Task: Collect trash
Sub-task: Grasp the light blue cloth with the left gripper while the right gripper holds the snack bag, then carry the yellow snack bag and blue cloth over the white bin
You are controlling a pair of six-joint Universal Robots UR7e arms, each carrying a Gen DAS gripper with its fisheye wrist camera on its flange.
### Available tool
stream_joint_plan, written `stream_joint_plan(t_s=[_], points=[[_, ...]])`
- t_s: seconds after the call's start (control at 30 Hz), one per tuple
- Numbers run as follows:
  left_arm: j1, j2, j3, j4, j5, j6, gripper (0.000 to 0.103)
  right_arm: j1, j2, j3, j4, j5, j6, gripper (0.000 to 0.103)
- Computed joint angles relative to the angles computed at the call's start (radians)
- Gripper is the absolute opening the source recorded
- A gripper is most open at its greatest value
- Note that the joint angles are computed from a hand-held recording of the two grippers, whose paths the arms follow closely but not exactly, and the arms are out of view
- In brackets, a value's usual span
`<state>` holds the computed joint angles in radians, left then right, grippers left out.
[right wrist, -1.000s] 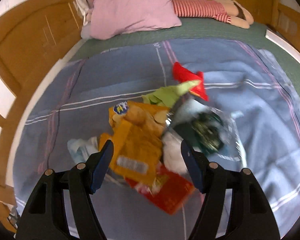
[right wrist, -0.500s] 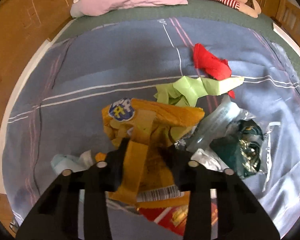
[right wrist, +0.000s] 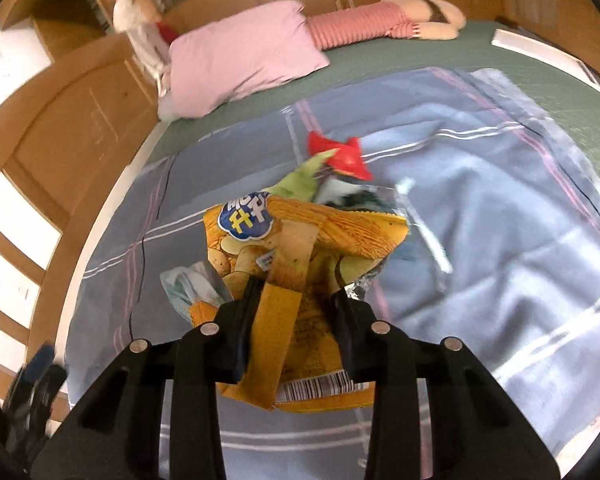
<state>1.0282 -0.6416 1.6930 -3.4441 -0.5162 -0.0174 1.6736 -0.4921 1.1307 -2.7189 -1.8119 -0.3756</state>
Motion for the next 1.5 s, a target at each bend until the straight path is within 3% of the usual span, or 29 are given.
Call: stream_joint_plan(t_s=[0.07, 0.3, 0.6, 0.63, 0.73, 0.83, 1.07, 1.27, 1.43, 1.5], points=[[0.020, 0.057, -0.091, 0.014, 0.003, 0.030, 0.080, -0.017, -0.026, 0.037, -0.023, 0.024, 0.005, 0.036], [0.100, 0.206, -0.366, 0.177, -0.033, -0.021, 0.080, -0.046, -0.064, 0.082, -0.044, 0.088, -0.012, 0.036], [0.160, 0.310, -0.560, 0.340, -0.045, -0.113, 0.079, -0.074, -0.095, 0.091, 0.025, 0.168, -0.003, 0.036], [0.166, 0.310, -0.564, 0.362, -0.046, -0.137, 0.072, -0.076, -0.096, 0.091, 0.028, 0.173, -0.002, 0.036], [0.179, 0.308, -0.574, 0.431, -0.052, -0.194, 0.026, -0.079, -0.099, 0.090, 0.040, 0.183, 0.006, 0.036], [0.181, 0.292, -0.548, 0.419, -0.070, -0.198, 0.014, -0.081, -0.102, 0.091, 0.039, 0.186, 0.009, 0.036], [0.138, 0.264, -0.484, 0.319, -0.020, -0.111, 0.011, -0.080, -0.105, 0.103, 0.013, 0.196, 0.015, 0.036], [0.047, 0.197, -0.371, 0.181, 0.033, -0.024, 0.011, -0.071, -0.139, 0.177, -0.095, 0.210, -0.011, 0.036], [-0.047, 0.169, -0.304, 0.097, 0.073, 0.066, 0.011, -0.065, -0.250, 0.326, -0.210, 0.210, 0.002, 0.036], [-0.089, 0.156, -0.273, 0.088, 0.056, 0.071, 0.011, -0.064, -0.315, 0.400, -0.260, 0.194, -0.009, 0.036]])
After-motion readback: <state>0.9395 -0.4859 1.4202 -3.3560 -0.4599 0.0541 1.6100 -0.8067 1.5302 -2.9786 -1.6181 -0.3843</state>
